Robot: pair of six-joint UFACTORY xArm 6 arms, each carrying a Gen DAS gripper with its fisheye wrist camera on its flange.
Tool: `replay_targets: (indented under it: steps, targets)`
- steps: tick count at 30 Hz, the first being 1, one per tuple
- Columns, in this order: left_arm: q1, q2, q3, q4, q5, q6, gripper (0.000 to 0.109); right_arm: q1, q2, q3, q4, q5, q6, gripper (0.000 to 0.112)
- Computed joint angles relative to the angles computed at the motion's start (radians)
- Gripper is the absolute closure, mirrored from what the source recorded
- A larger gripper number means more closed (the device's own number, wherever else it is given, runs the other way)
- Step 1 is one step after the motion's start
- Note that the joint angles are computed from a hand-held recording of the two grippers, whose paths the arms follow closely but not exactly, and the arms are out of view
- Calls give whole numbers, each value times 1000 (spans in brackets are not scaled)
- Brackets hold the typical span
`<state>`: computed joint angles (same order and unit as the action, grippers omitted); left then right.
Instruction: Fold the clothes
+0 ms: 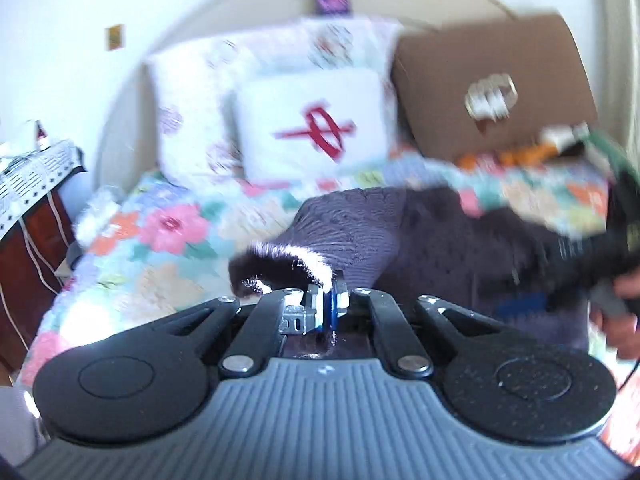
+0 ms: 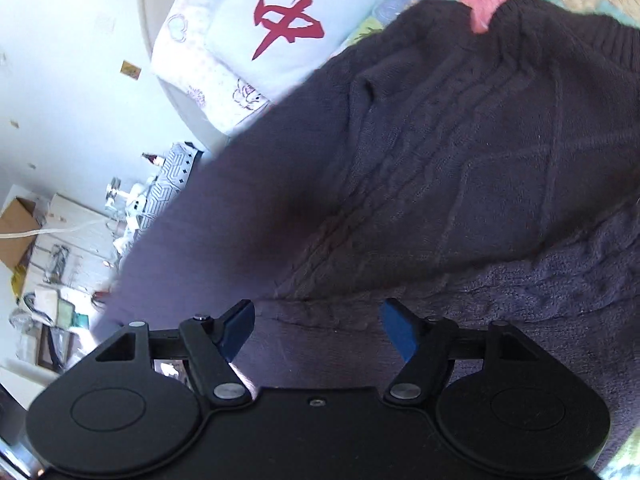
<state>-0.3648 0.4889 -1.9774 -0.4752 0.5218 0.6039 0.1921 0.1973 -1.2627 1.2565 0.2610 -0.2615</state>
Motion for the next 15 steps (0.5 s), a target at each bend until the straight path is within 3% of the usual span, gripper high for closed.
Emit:
replay_targets:
  steps: [4,6,10,12,15]
  targets:
    - [23,-51,61,-60,28,31,106,-26,-29,21,-238,17,145,37]
    - [27,-74,121,-51,61,50,106,-25,-42,35,-285,8,177,37]
    - [31,-25,138,154,179,-64,105,-13,-37,38,-356,21,240,37]
    - [34,8,123,239,198,-99,104,-2,-34,43,-502,15,340,37]
    - [63,49,39,180,256,-119,101,7,-47,60,-748,7,488,37]
